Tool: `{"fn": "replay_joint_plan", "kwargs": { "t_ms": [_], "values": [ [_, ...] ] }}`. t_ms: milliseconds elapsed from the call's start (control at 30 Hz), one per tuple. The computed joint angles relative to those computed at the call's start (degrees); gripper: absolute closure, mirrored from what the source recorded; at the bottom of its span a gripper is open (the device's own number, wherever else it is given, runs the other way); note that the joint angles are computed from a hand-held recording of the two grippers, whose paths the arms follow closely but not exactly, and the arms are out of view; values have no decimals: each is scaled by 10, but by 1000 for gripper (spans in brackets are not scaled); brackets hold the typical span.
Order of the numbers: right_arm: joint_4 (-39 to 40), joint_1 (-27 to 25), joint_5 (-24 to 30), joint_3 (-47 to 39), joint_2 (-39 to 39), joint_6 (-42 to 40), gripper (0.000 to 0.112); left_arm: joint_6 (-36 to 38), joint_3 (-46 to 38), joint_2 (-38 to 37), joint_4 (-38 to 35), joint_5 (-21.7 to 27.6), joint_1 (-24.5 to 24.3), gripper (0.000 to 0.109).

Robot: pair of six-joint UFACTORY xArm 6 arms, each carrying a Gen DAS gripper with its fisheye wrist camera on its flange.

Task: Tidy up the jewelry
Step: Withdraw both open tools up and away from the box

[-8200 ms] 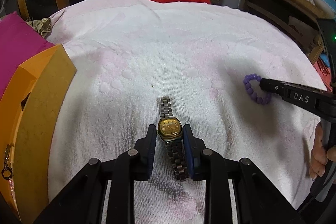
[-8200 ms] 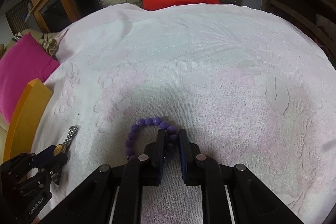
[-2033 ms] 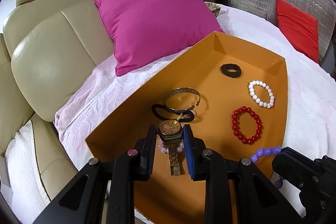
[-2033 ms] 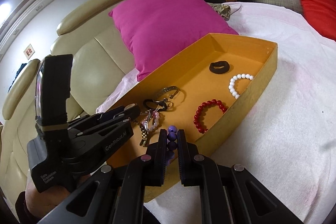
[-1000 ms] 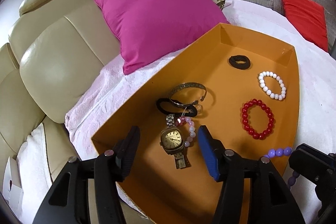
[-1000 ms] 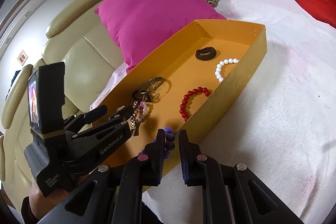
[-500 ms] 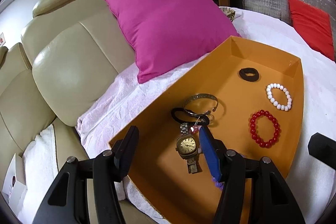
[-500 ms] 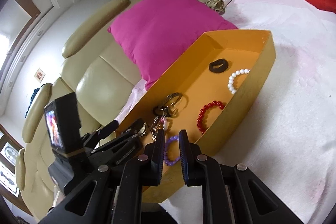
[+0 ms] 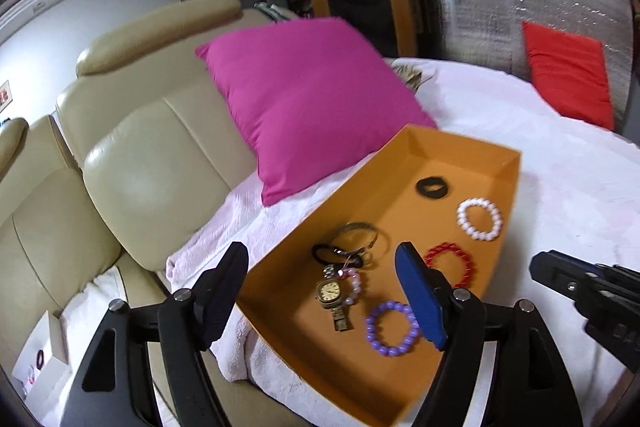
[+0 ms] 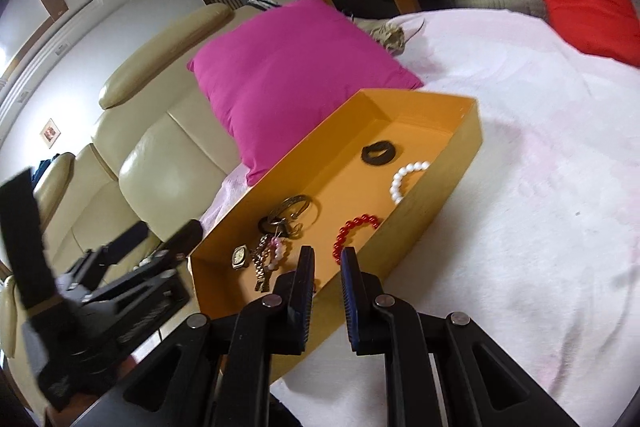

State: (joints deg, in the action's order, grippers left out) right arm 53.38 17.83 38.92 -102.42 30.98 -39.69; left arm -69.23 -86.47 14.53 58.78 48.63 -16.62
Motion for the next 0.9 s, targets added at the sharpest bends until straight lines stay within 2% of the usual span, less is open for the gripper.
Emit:
{"fn": "replay_joint_plan", "kwargs": {
  "t_ms": [133,167,233,267,300,400,533,700,900],
  "values": [
    [-7,-6,-40,49,-46,-23,96,-17,-1,-25,9,38,-25,32],
    [-9,-7,-47,58,-55,-26,88,-23,-3,-32,11,58,-34,32],
    [-8,-11,-73,89,-85,-30,61,-24,-7,-41,12,89,-47,32],
    [0,-12,-81,99,-95,-38,44,-28,-5,-48,14,100,-54,32],
    [21,-14,-91,117,-112,-59,43,-33,1,-57,18,106,-58,32],
    [3,-13,-121,159,-159,-63,43,-48,14,-82,32,129,-77,32],
    [-8,-16,-132,212,-222,-64,43,-26,25,-110,32,149,-96,32],
    [-92,-7,-142,265,-283,-12,43,-43,57,-155,54,165,-119,32],
    [-151,3,-151,330,-352,41,43,-49,87,-194,79,194,-146,32]
  ]
}}
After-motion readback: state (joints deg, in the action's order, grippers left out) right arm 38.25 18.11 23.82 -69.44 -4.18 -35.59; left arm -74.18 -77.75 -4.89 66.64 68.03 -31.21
